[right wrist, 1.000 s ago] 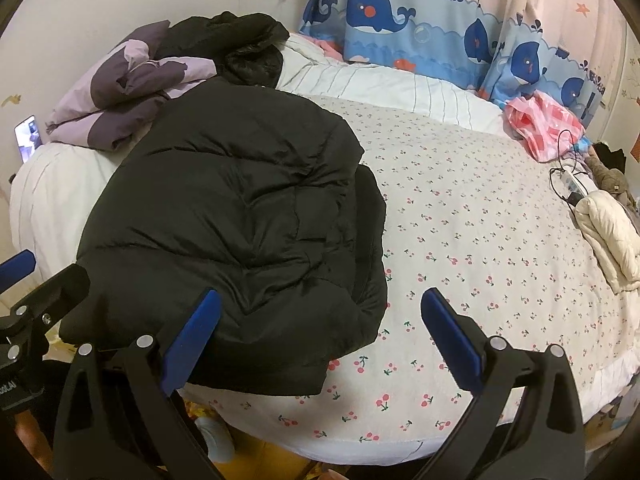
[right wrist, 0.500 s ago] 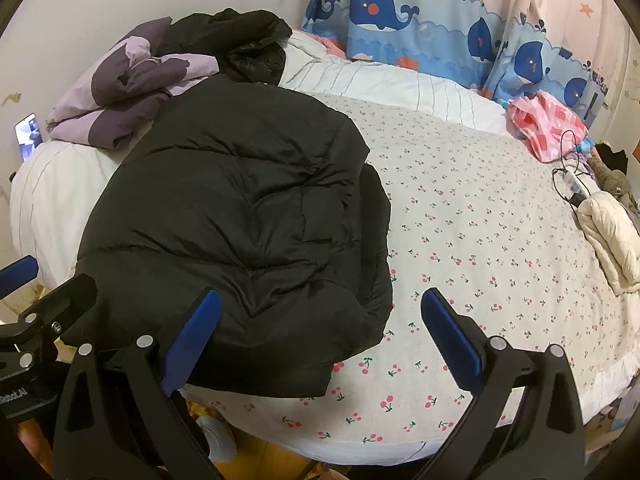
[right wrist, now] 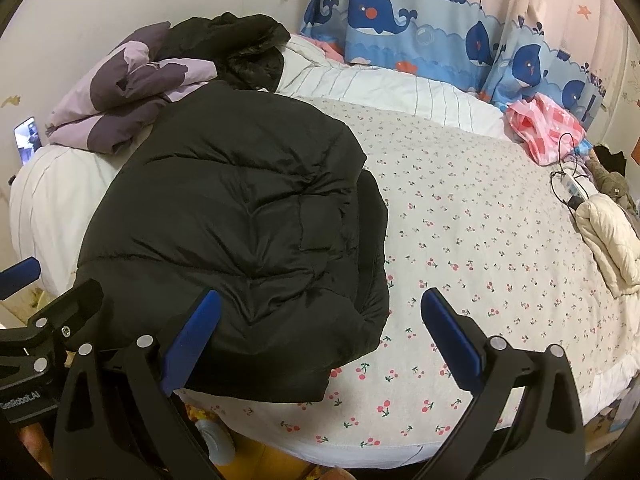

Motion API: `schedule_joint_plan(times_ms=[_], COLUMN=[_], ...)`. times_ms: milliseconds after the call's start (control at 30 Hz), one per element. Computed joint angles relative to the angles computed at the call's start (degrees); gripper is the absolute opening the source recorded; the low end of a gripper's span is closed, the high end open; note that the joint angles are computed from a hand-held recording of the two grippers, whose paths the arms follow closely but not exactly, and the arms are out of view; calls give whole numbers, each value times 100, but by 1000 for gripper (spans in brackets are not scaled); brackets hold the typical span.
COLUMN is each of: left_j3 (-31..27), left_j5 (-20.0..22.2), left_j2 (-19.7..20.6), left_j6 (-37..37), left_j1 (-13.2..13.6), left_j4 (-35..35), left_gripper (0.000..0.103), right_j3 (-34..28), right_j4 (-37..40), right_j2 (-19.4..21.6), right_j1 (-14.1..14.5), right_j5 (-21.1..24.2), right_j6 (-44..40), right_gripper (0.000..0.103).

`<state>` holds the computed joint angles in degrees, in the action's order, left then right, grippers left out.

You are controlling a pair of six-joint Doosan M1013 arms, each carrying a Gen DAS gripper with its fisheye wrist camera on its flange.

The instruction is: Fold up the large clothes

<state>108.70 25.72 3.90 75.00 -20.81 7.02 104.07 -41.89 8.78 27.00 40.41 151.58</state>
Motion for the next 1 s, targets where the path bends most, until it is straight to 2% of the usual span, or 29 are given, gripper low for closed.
schedule_joint_plan(times_ms=[200,400,467,500,567,667,733,1000], left_j3=[12,46,69,49,3,-1,-15,-11], left_j5=[-8,-101,-179,-151,-36,-35,-13,25], left_j2=[-6,-41,-73,-71,-52,-46,-30,-23], left_j6=[-246,-358,-191,29,24,-293,-189,-614], left_j1=[-49,-66,-51,-31,-40,-90,-77,-143], left_j4=[266,361,184,-44,-37,347,218,681], left_gripper=[97,97,97,97,97,97,97,97], right_j3=[28,4,9,12,23,33,34,51], right_j4=[-69,-340,-352,-325,-267,-256,-240,-60], right_j2=[-8,14,3,-3,-17,-30,-30,-52], right_j1=[13,98,97,85,58,49,45,-13], right_j5=[-26,131,118,96,47,33,25,-80], right_j6=[95,202,227,217,209,208,193,110], right_gripper=[97,97,97,97,97,97,97,97])
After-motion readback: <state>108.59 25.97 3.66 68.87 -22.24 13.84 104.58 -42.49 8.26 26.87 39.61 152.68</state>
